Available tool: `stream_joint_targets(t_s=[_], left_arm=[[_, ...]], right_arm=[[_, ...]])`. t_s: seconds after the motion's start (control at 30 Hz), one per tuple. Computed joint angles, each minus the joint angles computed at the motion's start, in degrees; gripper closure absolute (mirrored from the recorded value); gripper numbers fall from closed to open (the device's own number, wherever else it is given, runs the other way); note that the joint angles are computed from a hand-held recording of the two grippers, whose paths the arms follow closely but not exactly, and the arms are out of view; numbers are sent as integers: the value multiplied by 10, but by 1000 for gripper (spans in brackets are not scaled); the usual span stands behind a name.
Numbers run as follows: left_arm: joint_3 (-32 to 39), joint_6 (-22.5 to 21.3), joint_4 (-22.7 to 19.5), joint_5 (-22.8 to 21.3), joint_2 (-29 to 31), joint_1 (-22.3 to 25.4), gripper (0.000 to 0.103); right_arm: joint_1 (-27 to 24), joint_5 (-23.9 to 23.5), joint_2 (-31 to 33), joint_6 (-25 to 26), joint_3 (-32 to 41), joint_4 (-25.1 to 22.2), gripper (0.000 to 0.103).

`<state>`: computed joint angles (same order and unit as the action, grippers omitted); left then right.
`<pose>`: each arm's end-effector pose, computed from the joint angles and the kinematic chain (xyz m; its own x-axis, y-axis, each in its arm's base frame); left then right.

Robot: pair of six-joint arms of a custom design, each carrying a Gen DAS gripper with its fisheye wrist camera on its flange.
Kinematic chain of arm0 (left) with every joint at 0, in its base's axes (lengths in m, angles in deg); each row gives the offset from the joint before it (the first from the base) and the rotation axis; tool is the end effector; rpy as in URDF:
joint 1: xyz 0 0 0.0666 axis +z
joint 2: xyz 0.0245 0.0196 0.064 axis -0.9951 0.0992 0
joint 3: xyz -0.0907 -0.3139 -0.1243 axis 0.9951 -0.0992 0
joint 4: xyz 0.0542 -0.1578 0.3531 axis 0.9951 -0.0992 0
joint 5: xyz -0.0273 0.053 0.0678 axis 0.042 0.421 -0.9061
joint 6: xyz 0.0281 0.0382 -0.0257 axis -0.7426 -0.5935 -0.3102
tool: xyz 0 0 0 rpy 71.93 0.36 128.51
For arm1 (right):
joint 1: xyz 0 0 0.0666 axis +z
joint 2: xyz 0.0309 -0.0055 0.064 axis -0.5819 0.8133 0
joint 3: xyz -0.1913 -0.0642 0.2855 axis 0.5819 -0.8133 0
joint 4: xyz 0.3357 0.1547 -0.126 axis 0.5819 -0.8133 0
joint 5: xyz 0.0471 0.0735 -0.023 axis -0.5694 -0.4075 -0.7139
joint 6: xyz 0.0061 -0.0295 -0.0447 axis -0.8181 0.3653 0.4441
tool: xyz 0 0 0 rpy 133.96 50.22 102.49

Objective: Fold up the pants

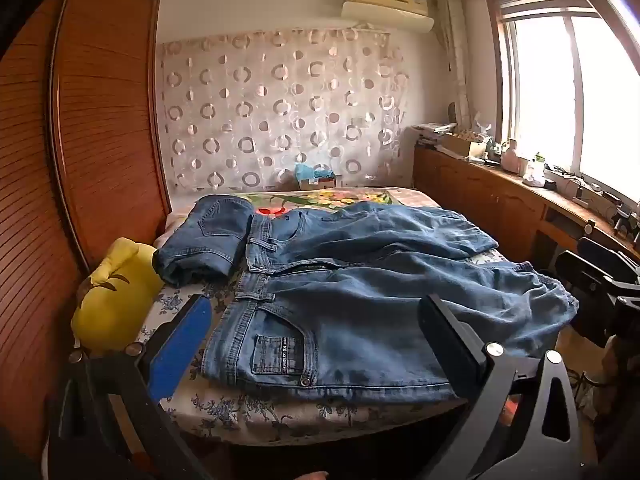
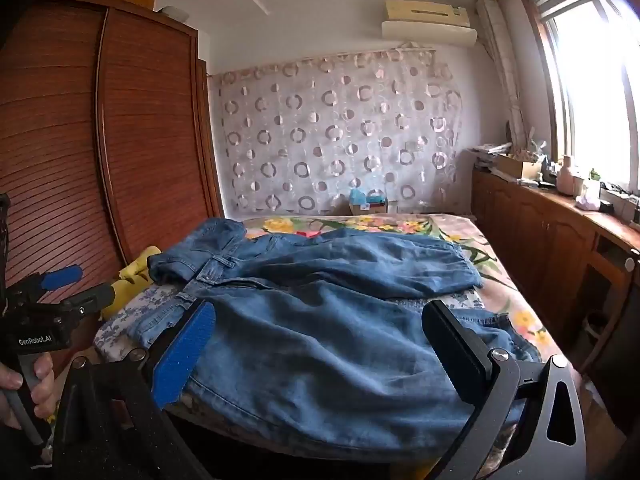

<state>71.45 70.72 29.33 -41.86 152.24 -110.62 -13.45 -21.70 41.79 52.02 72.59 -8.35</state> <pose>0.6007 -0.2983 0.5474 -0.3886 0.2171 -0.8955 0.4659 0.8847 0.0123 0.5089 0.1878 0.5102 -0.3097 0.1358 -0.9411 0.1785 0.9805 0.0828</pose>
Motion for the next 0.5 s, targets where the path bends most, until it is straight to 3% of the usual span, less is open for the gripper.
stream_joint_targets(t_s=[0.03, 0.5], left_arm=[[3, 1, -1, -1, 2, 0, 0], [-25, 3, 24, -1, -12, -1, 0]], right_arm=[[-2, -6, -1, -18, 1, -4, 0], [-5, -8, -7, -5, -9, 4, 0]])
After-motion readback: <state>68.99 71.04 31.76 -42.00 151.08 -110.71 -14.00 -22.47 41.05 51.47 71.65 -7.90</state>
